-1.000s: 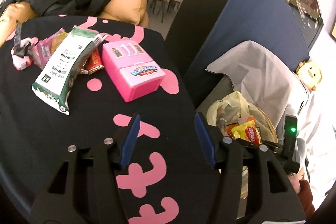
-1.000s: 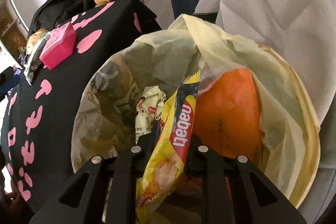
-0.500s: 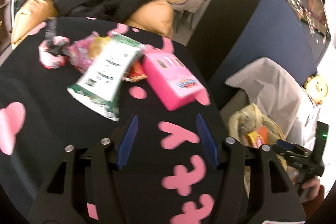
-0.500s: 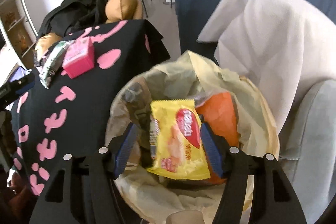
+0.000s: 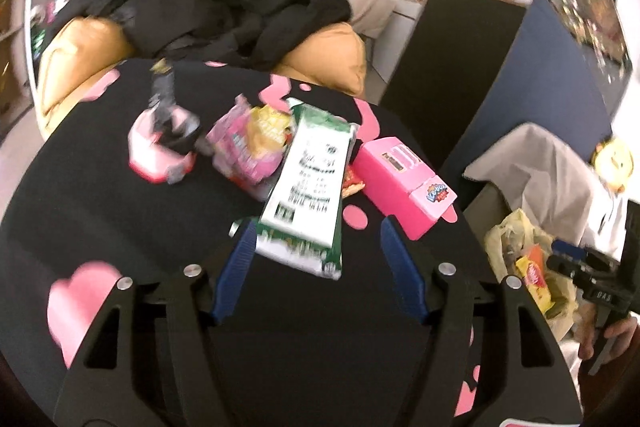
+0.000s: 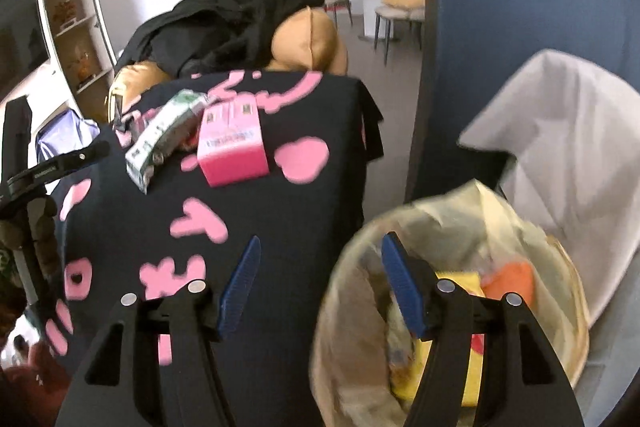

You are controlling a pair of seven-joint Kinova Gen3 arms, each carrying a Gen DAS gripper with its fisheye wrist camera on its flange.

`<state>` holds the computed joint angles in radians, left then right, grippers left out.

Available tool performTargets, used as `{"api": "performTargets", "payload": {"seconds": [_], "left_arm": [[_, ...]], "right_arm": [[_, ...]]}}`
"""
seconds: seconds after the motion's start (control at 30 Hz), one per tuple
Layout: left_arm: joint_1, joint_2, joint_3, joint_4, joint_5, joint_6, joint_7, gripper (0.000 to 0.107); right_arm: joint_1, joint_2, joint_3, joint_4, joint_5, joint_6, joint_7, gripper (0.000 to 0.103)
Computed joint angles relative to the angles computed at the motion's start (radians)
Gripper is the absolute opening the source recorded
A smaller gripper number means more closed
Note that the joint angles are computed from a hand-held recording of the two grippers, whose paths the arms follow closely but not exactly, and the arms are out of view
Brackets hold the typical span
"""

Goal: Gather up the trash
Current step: 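Grasp the green-and-white milk carton with the left tool, then grasp the red snack packet with the right tool while the left tool holds the carton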

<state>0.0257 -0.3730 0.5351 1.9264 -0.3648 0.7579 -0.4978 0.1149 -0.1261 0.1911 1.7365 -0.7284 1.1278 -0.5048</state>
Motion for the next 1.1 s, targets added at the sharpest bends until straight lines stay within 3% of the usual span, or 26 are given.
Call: {"api": "performTargets", "payload": {"seconds": [0.13, 0.3, 0.47, 0.5, 0.63, 0.73, 0.93, 1.1], "left_arm": [[0.049, 0.113, -0.056, -0.067, -0.035, 0.016, -0.110, 0.062], [0.093, 0.265, -0.078, -0.189, -0.109, 0.117, -0.160, 0.062], [0.142, 0.348, -0.157, -0.246, -0.046, 0.161, -0.257, 0.061], [0.150, 0.351, -0.175, -0.248, -0.031, 0.163, -0.268, 0.054], [0.186, 0.264, -0.254, -0.191, 0.044, 0.109, -0.249, 0.049], [0.208, 0.202, -0.256, -0.169, 0.049, 0.148, -0.203, 0.049], [0.162, 0.038, -0.194, -0.077, 0.050, 0.240, -0.061, 0.049], [0.088, -0.069, -0.163, -0.004, 0.088, 0.274, -0.024, 0.049]], "right_arm": [[-0.026, 0.037, -0.039, 0.000, -0.020, -0.054, -0.063, 0.060], [-0.057, 0.081, -0.100, -0.042, 0.044, -0.100, -0.168, 0.060], [-0.089, 0.093, -0.135, -0.067, 0.095, -0.127, -0.214, 0.060], [-0.094, 0.092, -0.140, -0.068, 0.104, -0.135, -0.219, 0.060], [-0.128, 0.095, -0.165, -0.076, 0.141, -0.164, -0.257, 0.060], [-0.166, 0.101, -0.194, -0.087, 0.168, -0.180, -0.295, 0.060], [-0.263, 0.101, -0.257, -0.093, 0.193, -0.228, -0.345, 0.060], [-0.362, 0.149, -0.318, -0.144, 0.263, -0.250, -0.420, 0.060]]}}
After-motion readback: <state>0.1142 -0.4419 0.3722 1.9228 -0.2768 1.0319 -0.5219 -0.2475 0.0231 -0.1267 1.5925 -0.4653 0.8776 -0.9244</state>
